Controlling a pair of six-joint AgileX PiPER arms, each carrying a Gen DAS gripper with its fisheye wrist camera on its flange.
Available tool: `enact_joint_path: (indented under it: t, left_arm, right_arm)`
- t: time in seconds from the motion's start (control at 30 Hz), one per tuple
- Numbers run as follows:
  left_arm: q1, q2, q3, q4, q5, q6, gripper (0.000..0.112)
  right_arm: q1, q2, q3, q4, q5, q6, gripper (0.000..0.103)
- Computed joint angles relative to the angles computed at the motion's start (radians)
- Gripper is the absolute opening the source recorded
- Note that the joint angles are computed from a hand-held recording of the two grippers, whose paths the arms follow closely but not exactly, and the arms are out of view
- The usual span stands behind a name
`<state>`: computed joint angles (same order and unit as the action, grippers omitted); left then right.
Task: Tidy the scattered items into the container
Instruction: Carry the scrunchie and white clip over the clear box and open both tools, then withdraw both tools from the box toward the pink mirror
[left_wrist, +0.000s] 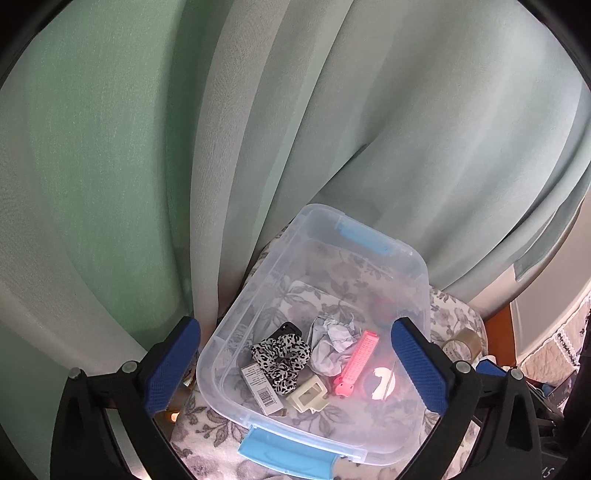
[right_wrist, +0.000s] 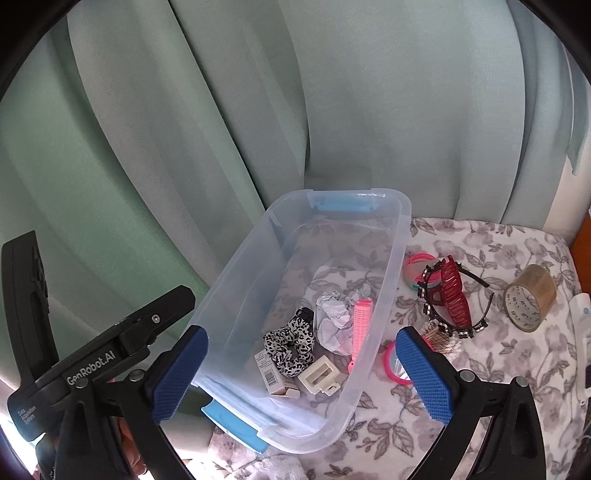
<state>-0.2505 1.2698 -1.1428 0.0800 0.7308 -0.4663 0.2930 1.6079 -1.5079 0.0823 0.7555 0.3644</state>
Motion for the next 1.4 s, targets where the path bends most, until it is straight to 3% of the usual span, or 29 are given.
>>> enact_joint_path:
  t: [0.3, 0.63, 1.1, 1.4]
  left_arm:
    - [-0.135, -0.008, -0.042, 0.198, 0.059, -0.167, 0.103]
    - [-0.290, -0.043, -0.078, 0.357, 0.126, -0.330, 0.103]
    - [-0.570, 0.002, -0.176, 0.534, 0.261, -0.517, 0.103]
    - [-0.712, 0.073, -0.233, 0.606, 0.312, -0.614, 0.103]
  right_arm:
    - [0.007, -0.089, 0.078, -0.111, -0.055, 0.070, 0.103]
    - [-0.029, -0.222, 0.174, -0.122, -0.118, 0.082, 0.103]
    - [-0.148, -0.410, 0.309, -0.052, -0.150, -0.002, 0.103]
    - [-0.317, -0.521, 0.408, 0.151, -0.152, -0.211, 0.103]
